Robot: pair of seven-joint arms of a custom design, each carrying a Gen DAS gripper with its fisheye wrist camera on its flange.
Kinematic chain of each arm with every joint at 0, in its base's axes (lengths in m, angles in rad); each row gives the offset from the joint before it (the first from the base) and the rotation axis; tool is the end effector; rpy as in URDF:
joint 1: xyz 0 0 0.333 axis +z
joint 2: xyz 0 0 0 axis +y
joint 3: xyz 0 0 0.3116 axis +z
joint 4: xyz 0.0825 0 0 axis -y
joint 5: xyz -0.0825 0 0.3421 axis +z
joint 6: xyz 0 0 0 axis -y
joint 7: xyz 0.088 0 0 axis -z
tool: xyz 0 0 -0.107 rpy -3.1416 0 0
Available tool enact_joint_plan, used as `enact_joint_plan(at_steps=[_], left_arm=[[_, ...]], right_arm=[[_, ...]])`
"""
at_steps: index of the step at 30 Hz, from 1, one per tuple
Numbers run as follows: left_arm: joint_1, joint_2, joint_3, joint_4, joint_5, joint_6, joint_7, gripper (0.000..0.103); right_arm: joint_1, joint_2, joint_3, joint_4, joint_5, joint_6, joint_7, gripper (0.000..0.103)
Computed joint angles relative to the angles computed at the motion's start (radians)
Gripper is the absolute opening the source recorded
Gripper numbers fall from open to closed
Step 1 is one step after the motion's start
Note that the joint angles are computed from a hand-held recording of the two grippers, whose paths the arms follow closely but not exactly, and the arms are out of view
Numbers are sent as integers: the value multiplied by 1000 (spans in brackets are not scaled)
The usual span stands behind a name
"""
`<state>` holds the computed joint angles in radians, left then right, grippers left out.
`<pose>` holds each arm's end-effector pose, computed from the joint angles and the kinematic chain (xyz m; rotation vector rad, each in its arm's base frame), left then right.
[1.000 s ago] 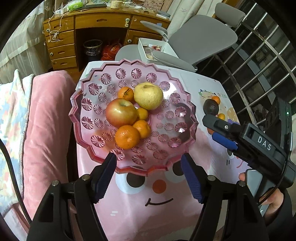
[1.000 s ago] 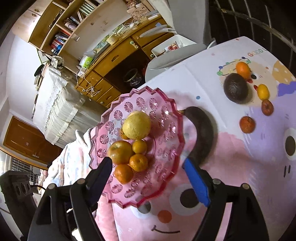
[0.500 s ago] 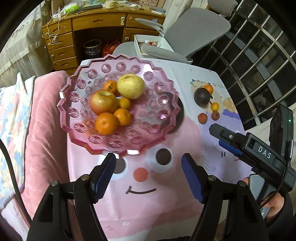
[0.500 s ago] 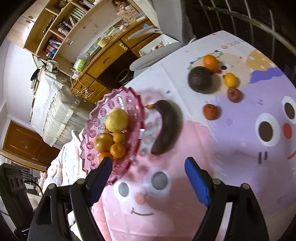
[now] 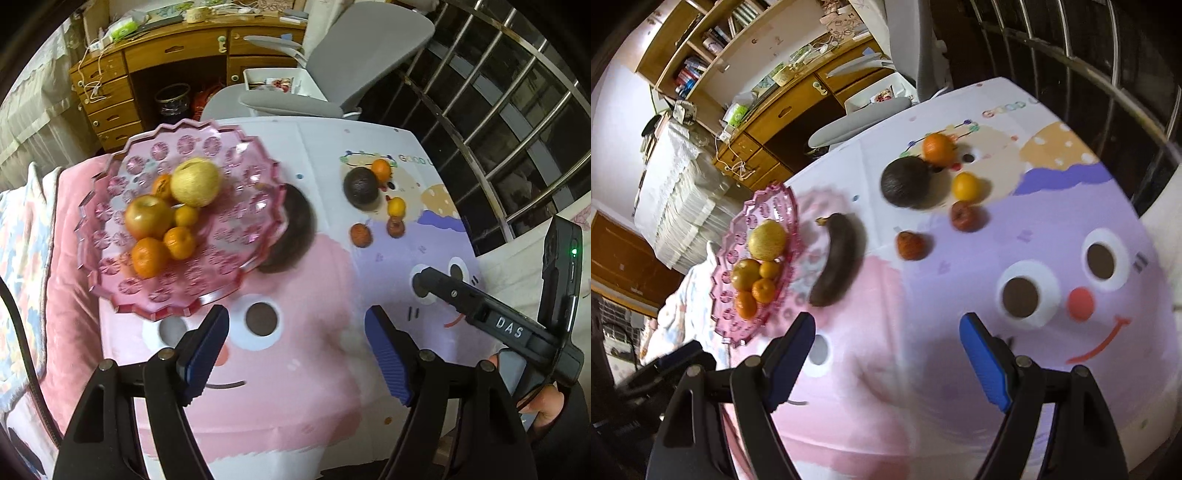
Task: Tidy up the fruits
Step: 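Withdraw both grippers from the bowl toward the avocado and yellow citrus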
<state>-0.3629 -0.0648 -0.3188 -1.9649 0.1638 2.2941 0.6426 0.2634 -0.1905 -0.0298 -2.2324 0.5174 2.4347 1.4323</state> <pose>0.4157 -0.3379 0.5503 -2.2298 1.9012 -0.5830 0.4734 0.1132 0.5079 -1.8616 1.7880 0.0648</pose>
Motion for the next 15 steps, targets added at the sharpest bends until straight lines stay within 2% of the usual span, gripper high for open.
enact_joint_plan(at_steps=[6, 15], left_arm=[[-36, 137, 5, 180, 39, -72, -15, 76], [-119, 359, 66, 489, 59, -203, 12, 79]], right_arm=[[-30, 15, -27, 24, -32, -17, -122, 81], [-80, 83, -37, 85, -60, 13, -308, 81]])
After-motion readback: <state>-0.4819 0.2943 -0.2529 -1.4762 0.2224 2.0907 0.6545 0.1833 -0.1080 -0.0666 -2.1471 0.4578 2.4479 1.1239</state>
